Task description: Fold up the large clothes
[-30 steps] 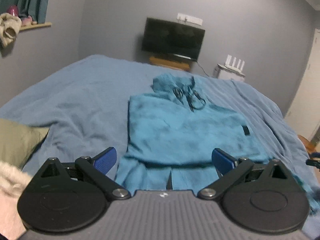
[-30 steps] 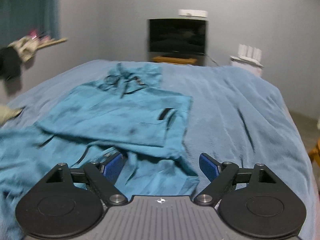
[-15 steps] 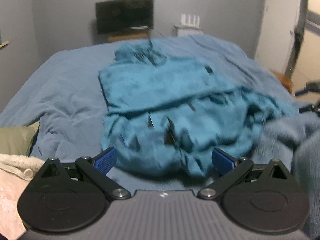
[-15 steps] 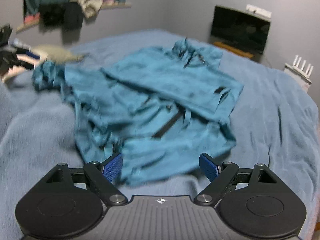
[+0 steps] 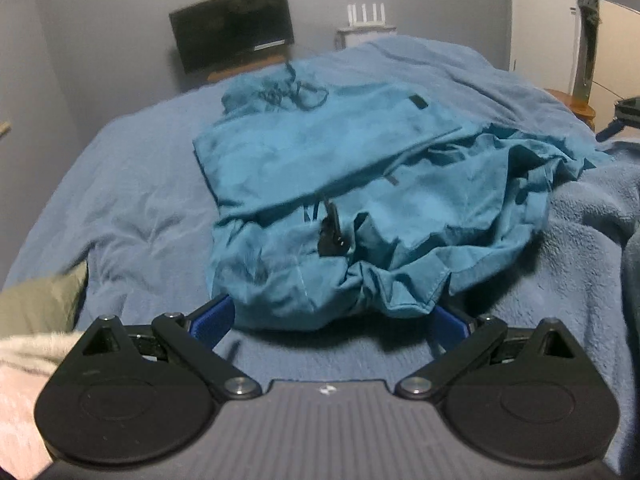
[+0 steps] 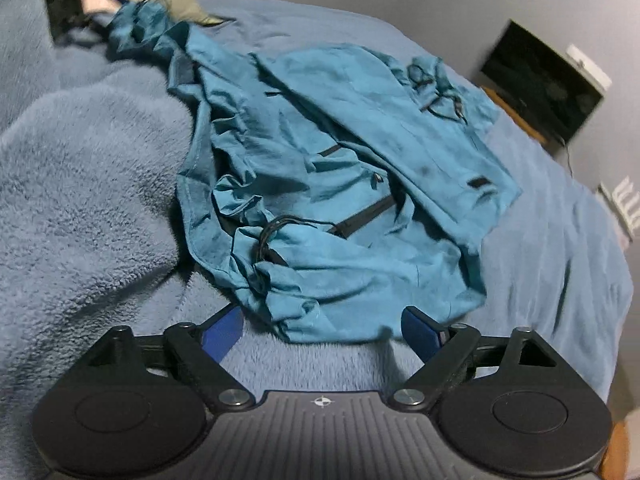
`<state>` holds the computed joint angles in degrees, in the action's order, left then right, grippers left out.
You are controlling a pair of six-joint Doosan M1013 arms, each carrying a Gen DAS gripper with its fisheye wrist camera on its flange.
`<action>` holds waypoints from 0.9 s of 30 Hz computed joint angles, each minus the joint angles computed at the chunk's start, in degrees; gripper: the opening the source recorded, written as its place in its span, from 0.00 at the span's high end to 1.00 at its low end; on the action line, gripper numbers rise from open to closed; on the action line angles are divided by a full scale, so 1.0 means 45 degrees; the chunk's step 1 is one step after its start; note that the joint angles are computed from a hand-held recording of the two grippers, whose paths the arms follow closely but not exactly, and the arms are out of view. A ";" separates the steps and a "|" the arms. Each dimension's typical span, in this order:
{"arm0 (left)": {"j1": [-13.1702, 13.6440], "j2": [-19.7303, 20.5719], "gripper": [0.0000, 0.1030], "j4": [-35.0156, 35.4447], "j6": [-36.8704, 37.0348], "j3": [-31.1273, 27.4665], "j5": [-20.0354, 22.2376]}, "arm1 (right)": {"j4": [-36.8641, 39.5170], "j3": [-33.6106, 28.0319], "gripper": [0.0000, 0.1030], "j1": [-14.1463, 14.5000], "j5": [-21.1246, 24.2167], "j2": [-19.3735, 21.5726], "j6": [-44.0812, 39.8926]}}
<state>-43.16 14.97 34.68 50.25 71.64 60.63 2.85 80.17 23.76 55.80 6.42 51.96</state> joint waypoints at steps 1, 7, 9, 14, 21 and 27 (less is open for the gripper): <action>-0.0002 0.0037 0.01 0.0169 0.0087 -0.0019 -0.0052 | -0.0073 0.0016 0.11 0.0052 -0.0147 0.0016 -0.0300; 0.0200 0.0146 0.01 0.0246 0.0659 -0.0019 -0.0761 | 0.0159 -0.0205 0.07 0.0170 -0.0265 0.0324 -0.1667; 0.0281 0.0159 0.04 0.0089 0.0869 -0.0002 -0.0978 | 0.0512 -0.0451 0.19 0.0112 0.0178 0.0543 -0.1986; 0.0578 0.0167 0.33 -0.0699 0.0940 -0.0043 -0.1457 | 0.1873 -0.1164 0.49 -0.0335 0.1557 0.1018 -0.2127; 0.0844 0.0168 0.69 0.0075 -0.0949 -0.0036 -0.1753 | 0.3541 -0.0950 0.70 -0.1094 -0.0304 0.0804 -0.0652; 0.1388 0.0664 0.77 0.1010 -0.2990 -0.0750 -0.2169 | 0.4747 -0.1281 0.71 -0.1524 -0.2355 0.1126 0.0371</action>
